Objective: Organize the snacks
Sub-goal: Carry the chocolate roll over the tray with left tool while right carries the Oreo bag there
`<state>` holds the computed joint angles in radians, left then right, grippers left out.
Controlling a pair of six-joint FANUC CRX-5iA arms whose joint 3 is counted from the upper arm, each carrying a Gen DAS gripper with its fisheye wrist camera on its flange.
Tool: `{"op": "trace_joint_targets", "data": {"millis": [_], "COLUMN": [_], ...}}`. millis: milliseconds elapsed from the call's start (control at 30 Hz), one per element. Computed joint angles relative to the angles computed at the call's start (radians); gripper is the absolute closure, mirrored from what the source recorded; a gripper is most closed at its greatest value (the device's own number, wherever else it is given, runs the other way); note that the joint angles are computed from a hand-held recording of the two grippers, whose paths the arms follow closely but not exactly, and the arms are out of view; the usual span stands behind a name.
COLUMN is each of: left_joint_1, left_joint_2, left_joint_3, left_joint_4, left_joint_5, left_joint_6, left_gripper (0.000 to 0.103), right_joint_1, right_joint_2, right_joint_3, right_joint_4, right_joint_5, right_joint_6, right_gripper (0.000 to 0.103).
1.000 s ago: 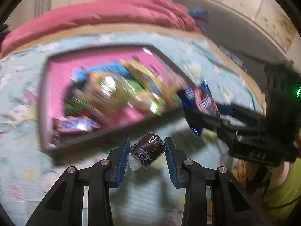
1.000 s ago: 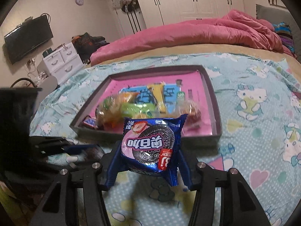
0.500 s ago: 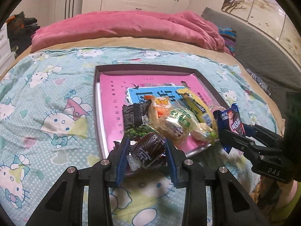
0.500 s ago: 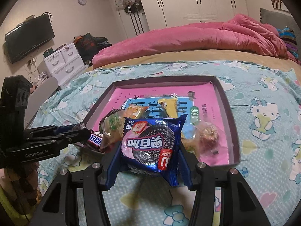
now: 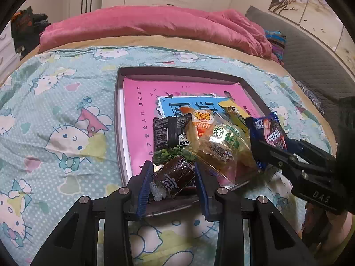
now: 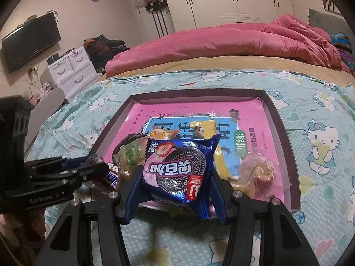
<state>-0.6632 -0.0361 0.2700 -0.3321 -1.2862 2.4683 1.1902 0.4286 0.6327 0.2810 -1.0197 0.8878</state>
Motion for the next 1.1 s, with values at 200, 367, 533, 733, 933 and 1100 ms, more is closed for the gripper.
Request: {"op": "trace_joint_targets", "data": {"millis": [200,367,533,733,933,1100], "left_joint_1": [0.006,0.008,0.010,0.010,0.008,0.006], "left_joint_2": [-0.001,-0.002,-0.005,-0.006,-0.007,-0.009], "left_joint_3": [-0.006,-0.010,-0.014,-0.014,-0.013,-0.012], "left_joint_4": [0.006,0.011,0.012,0.014,0.008,0.004], "left_joint_5": [0.004,0.007,0.011,0.011,0.011,0.010], "left_joint_6": [0.001,0.000,0.002,0.005,0.006,0.012], "left_gripper": [0.064,0.064,0.064,0.064,0.064,0.064], "right_joint_1": [0.000,0.000,0.005,0.009,0.017,0.027], "right_joint_2": [0.038,0.033,0.026,0.009,-0.003,-0.028], "right_joint_3": [0.052,0.041,0.030,0.005,-0.013,-0.053], "right_joint_4": [0.016,0.015,0.032,0.050,0.075,0.106], "right_joint_5": [-0.040,-0.030,-0.026,-0.014,-0.011,0.001], "right_joint_6": [0.005,0.005,-0.006,-0.024,-0.034,-0.051], "right_gripper": [0.048,0.046,0.046,0.046,0.044,0.044]}}
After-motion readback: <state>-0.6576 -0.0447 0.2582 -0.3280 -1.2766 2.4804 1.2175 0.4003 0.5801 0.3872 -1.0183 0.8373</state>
